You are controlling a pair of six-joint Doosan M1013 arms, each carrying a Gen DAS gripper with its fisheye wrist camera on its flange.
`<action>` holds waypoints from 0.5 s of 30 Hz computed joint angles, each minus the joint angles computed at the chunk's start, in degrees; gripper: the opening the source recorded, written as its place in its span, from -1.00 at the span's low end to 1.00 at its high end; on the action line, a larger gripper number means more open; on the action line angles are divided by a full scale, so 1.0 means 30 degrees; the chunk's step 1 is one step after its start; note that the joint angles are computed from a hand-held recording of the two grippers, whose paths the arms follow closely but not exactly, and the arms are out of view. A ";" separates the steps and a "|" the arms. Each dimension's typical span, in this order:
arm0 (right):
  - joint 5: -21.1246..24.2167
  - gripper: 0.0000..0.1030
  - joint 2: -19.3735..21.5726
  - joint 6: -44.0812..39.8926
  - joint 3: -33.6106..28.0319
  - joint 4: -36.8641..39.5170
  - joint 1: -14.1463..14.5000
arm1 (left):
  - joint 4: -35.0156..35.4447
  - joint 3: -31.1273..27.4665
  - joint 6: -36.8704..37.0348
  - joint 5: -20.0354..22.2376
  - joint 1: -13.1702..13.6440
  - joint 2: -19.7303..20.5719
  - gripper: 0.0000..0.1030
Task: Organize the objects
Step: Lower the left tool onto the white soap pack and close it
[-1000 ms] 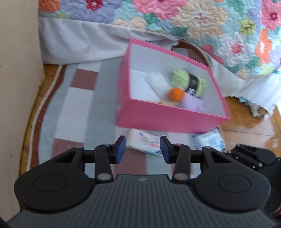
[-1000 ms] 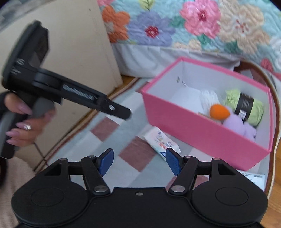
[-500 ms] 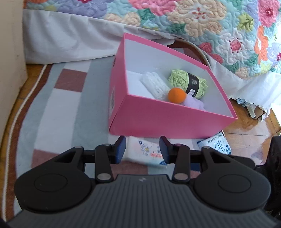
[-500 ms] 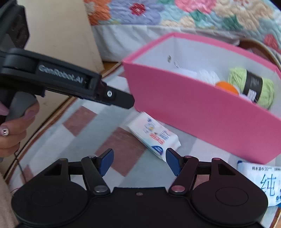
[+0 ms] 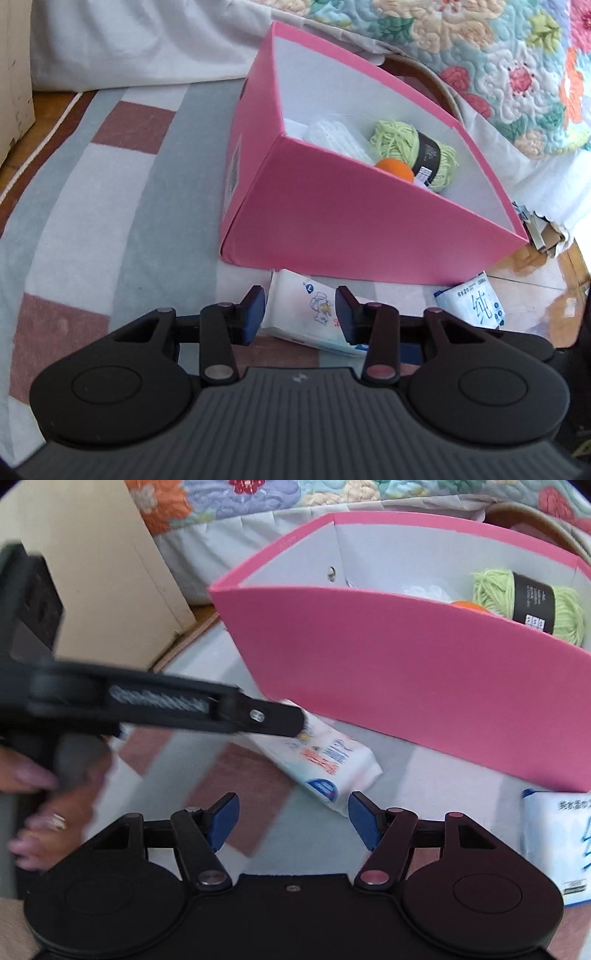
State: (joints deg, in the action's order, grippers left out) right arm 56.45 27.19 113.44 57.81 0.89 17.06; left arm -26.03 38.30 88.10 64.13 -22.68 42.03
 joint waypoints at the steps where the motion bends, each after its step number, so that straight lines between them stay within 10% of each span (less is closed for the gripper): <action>1: 0.0077 0.37 0.0075 0.0022 -0.0111 -0.0511 0.0076 | -0.0145 -0.0047 -0.0164 0.0057 0.0042 0.0062 -0.22; 15: 0.0831 0.40 -0.0453 -0.0230 0.0662 -0.1233 0.0133 | -0.3897 -0.0303 -0.2009 0.3390 0.0610 0.0056 -0.30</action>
State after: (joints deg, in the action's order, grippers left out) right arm 58.95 25.83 112.75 59.79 -2.81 17.46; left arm -37.72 37.39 82.08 74.30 -20.85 42.19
